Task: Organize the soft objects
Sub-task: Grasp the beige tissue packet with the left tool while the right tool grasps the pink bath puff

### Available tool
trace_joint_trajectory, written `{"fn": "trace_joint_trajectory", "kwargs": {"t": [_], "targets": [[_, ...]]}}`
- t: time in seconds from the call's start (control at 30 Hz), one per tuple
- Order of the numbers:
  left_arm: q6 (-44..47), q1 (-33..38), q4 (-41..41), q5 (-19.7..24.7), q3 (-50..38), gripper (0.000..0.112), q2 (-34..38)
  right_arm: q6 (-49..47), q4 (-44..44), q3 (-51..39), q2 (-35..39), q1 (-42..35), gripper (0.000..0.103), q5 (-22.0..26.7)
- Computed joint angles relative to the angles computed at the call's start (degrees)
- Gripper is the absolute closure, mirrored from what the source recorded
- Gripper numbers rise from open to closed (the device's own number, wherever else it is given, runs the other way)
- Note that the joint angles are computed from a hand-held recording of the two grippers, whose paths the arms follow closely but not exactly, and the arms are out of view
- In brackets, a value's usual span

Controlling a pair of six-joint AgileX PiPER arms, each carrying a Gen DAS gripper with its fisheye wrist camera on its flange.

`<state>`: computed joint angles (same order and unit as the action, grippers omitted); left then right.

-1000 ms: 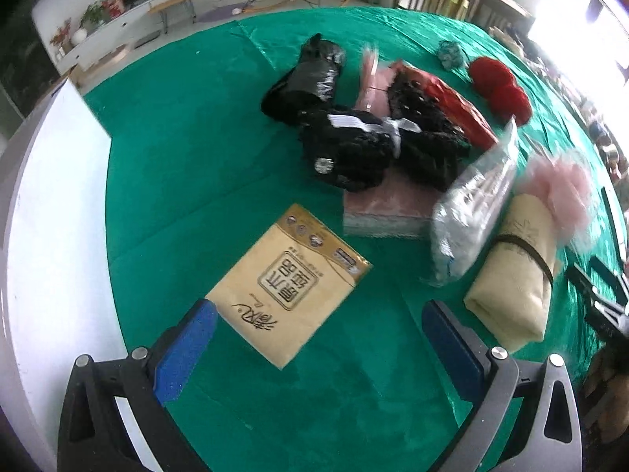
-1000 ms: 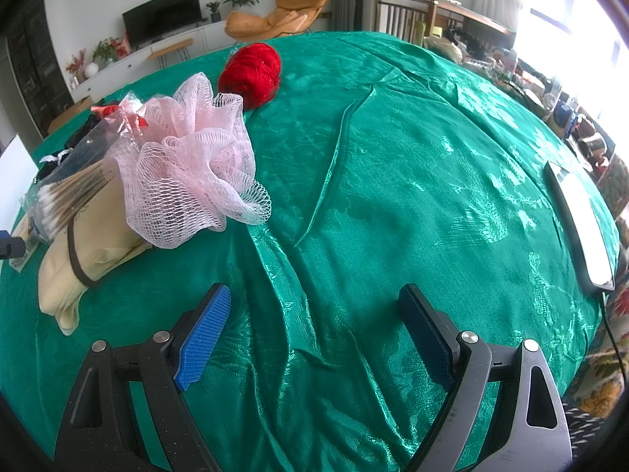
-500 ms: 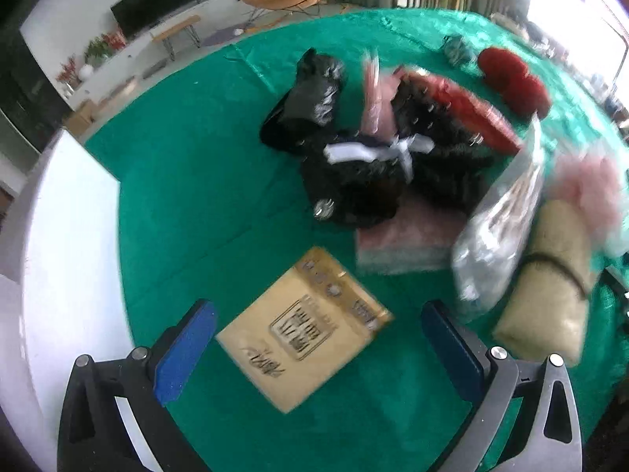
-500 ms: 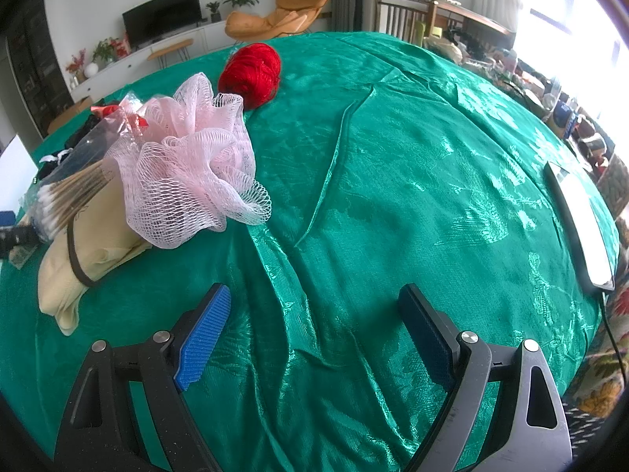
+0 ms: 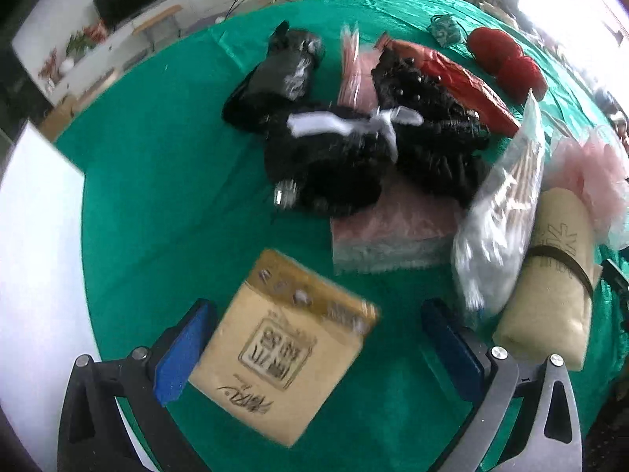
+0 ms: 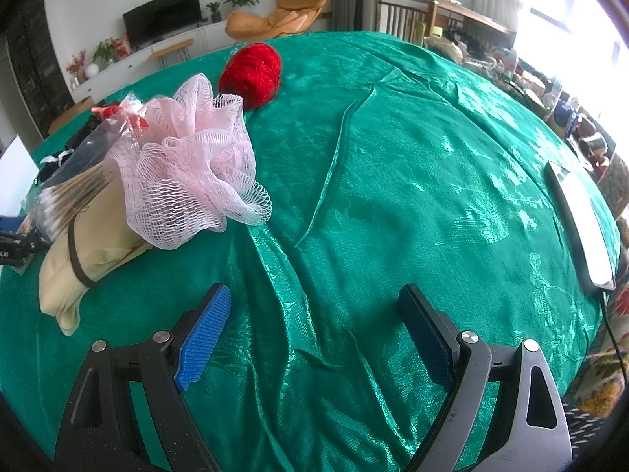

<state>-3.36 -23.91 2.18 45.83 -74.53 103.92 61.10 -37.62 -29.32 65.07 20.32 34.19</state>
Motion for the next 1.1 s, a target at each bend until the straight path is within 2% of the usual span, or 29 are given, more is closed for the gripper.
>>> {"fn": "trace_joint_trajectory", "kwargs": {"t": [0.07,0.1,0.13,0.37,0.47,0.57,0.6,0.63,0.7,0.83,1.0,1.1], "targets": [[-1.28,-0.32,0.04,-1.88,3.75,0.026,-2.86,0.15,-0.16,0.03,-0.08,0.08,0.014,0.17],[-2.24,-0.48,-0.41,-3.05,5.7,0.047,-4.72,0.41,-0.28,0.02,-0.01,0.26,0.014,0.2],[-5.39,-1.09,0.88,-3.66,7.29,0.059,-6.33,0.41,-0.28,0.02,-0.01,0.26,0.014,0.2],[-31.34,-6.78,8.73,-3.52,18.97,0.059,-16.14,0.81,-0.43,0.05,0.09,0.53,0.014,0.16],[-39.87,-11.04,9.79,-3.97,24.12,0.059,-21.47,0.89,-0.61,0.06,0.1,0.53,0.014,0.27],[-47.69,-14.92,13.92,-5.78,28.38,0.054,-24.46,0.88,-0.59,0.1,0.12,0.45,0.014,0.1],[-49.27,-15.49,15.27,-6.82,29.46,0.042,-24.83,0.88,-0.61,0.11,0.15,0.45,0.014,0.05],[-51.69,-16.58,17.7,-8.27,30.62,0.024,-25.1,0.88,-0.61,0.11,0.15,0.45,0.014,0.05],[-56.02,-17.45,22.38,-7.98,31.5,0.014,-24.35,0.9,-0.66,0.1,0.17,0.44,0.014,0.07],[-59.21,-16.19,29.09,-9.03,32.83,0.009,-23.33,1.12,-0.87,0.09,0.24,0.54,0.014,0.16],[-67.61,-15.19,39.73,-15.51,36.07,0.009,-22.6,1.61,-1.17,0.16,0.22,0.88,0.014,0.29],[-71.47,-15.8,43.26,-16.4,37.37,0.009,-22.85,1.71,-1.3,0.19,0.26,0.88,0.014,0.27]]}}
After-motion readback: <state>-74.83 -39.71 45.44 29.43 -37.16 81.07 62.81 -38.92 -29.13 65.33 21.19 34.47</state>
